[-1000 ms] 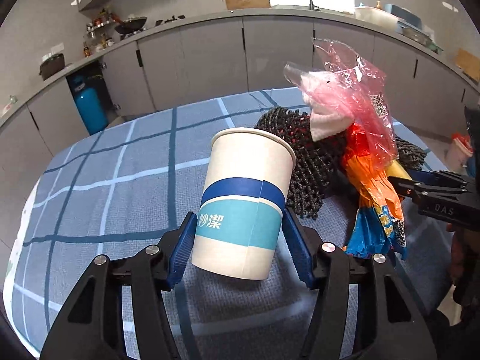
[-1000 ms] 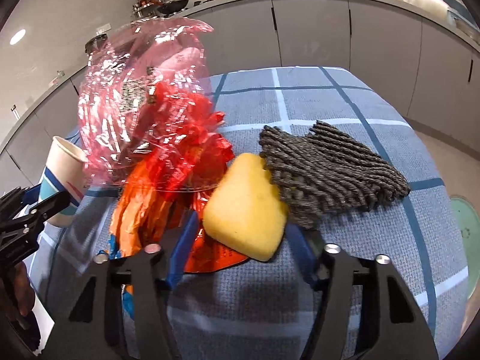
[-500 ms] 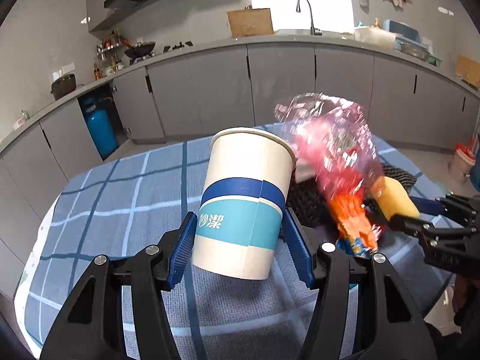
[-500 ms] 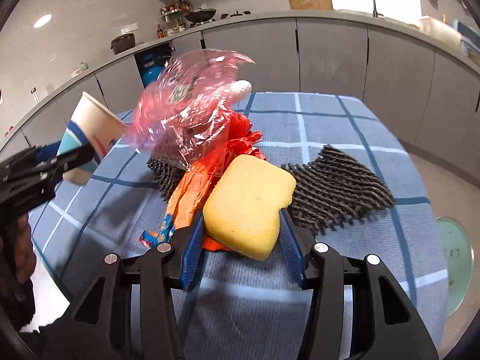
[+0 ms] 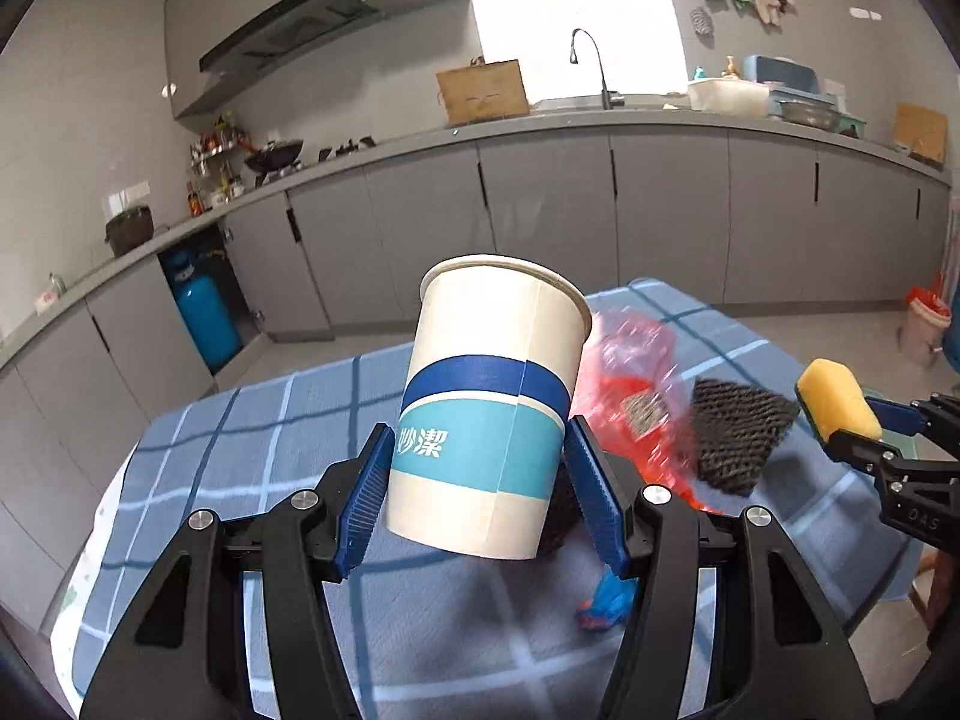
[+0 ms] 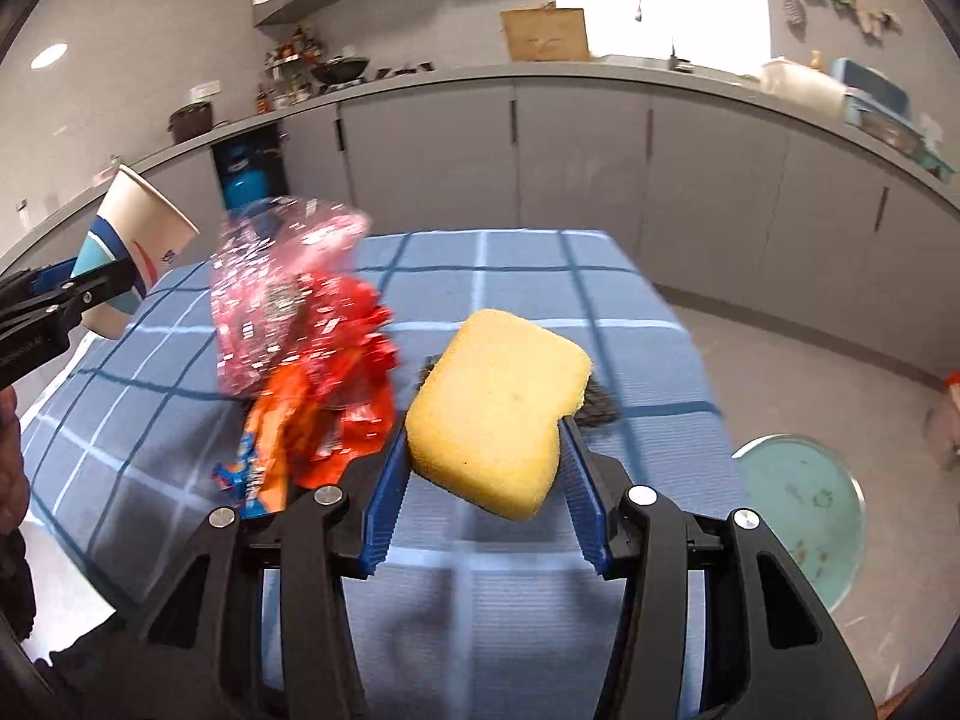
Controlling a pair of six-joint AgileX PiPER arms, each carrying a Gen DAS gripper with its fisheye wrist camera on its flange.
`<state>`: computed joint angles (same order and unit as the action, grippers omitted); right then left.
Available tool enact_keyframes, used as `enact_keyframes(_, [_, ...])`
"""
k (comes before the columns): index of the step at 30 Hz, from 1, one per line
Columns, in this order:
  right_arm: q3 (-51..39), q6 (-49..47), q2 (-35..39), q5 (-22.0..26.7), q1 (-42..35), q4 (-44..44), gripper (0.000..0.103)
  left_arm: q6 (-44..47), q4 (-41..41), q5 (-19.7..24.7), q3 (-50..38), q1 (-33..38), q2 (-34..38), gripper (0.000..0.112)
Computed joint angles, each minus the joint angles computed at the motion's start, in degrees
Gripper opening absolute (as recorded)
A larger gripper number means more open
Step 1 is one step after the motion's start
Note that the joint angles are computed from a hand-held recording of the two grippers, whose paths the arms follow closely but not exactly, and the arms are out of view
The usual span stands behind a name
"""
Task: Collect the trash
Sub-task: 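Carry the cup and sponge over the teal basin and release both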
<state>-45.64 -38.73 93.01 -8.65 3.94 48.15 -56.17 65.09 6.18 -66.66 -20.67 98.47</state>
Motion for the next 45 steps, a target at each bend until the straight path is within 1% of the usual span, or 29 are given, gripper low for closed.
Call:
enact_keyframes(1, [0.27, 0.63, -0.39, -0.04, -0.67, -0.55, 0.049, -1.54, 1.43, 0.42, -0.65, -0.8, 0.26, 0.058])
enact_keyframes(2, [0.6, 2.15, -0.68, -0.1, -1.34, -2.1, 0.049, -0.78, 0.73, 0.73, -1.57, -1.75, 0.6, 0.058])
enact_keyframes(4, [1.0, 4.02, -1.08, -0.2, -2.46, -3.85, 0.049, 3.72, -3.89, 1.16, -2.94, -3.22, 0.92, 0.058])
enact_keyframes(7, [2.22, 10.49, -1.89, -0.4, -5.67, -10.51, 0.049, 6.52, -6.51, 1.88, -5.08, -5.67, 1.86, 0.058])
enact_keyframes(8, [2.17, 12.73, -1.96, -0.06, -6.84, -13.05, 0.049, 9.0, -9.01, 2.31, -6.36, -6.75, 2.51, 0.058])
enact_keyframes(10, [3.1, 19.81, -2.37, -0.31, -9.46, -20.47, 0.049, 10.87, -10.8, 2.98, -8.22, -8.51, 3.7, 0.058])
enact_keyframes(11, [3.37, 21.39, -2.47, -0.38, -10.55, -22.13, 0.049, 11.54, -11.31, 3.4, -9.34, -9.58, 4.47, 0.059])
enact_keyframes(12, [4.05, 21.07, -2.8, -0.87, -10.75, -21.49, 0.049, 12.23, -11.93, 3.68, -10.15, -10.36, 5.03, 0.059])
enact_keyframes(14, [4.69, 25.12, -2.94, -0.95, -13.16, -25.84, 0.049, 15.54, -14.91, 3.97, -12.14, -12.07, 6.45, 0.059])
enact_keyframes(16, [5.01, 28.59, -2.76, -1.08, -15.38, -29.61, 0.049, 16.19, -15.32, 4.27, -13.73, -13.63, 7.74, 0.059])
enact_keyframes(17, [5.28, 31.5, -2.61, -1.17, -17.08, -32.86, 0.049, 15.79, -14.75, 4.55, -14.69, -14.77, 8.67, 0.059])
enact_keyframes(18, [5.34, 33.06, -2.49, -1.2, -18.15, -34.5, 0.049, 16.91, -15.69, 4.83, -15.64, -15.48, 9.46, 0.059])
enact_keyframes(20, [5.26, 38.87, -1.99, -1.15, -20.77, -40.82, 0.049, 19.16, -17.71, 5.06, -17.43, -16.73, 10.86, 0.059])
enact_keyframes(21, [5.44, 39.97, -1.9, -1.33, -21.71, -42.07, 0.049, 18.96, -17.42, 5.23, -18.4, -17.6, 11.68, 0.059])
enact_keyframes(25, [5.67, 46.94, -0.76, -1.98, -26.29, -50.14, 0.049, 26.18, -24.87, 6.42, -23.44, -20.3, 15.47, 0.059])
enact_keyframes(27, [6.02, 49.12, -0.19, -2.59, -28.13, -52.79, 0.049, 30.49, -29.12, 7.33, -26.61, -21.75, 17.71, 0.059])
enact_keyframes(31, [5.8, 54.64, 2.07, -3.65, -32.91, -59.74, 0.049, 35.47, -33.63, 8.22, -30.72, -24.16, 21.11, 0.059])
enact_keyframes(33, [5.47, 58.82, 3.05, -4.05, -35.34, -64.86, 0.05, 38.96, -37.02, 9.04, -33.28, -25.36, 23.2, 0.059])
enact_keyframes(34, [5.12, 62.82, 3.9, -4.51, -36.94, -69.26, 0.05, 39.53, -37.53, 9.3, -34.24, -25.87, 24.06, 0.059])
enact_keyframes(35, [4.86, 64.56, 4.48, -4.79, -37.79, -71.37, 0.05, 40.29, -38.21, 9.87, -35.83, -26.62, 25.48, 0.059])
enact_keyframes(40, [2.59, 65.61, 8.47, -5.11, -40.86, -74.16, 0.05, 47.77, -46.05, 13.77, -44.03, -28.58, 31.95, 0.059])
enact_keyframes(41, [2.07, 65.82, 9.2, -5.02, -41.28, -74.6, 0.05, 50.37, -48.78, 15.22, -46.47, -28.91, 33.68, 0.059])
enact_keyframes(45, [0.7, 66.47, 11.75, -5.28, -42.6, -75.48, 0.05, 54.92, -53.54, 19.03, -53.85, -29.9, 38.73, 0.059])
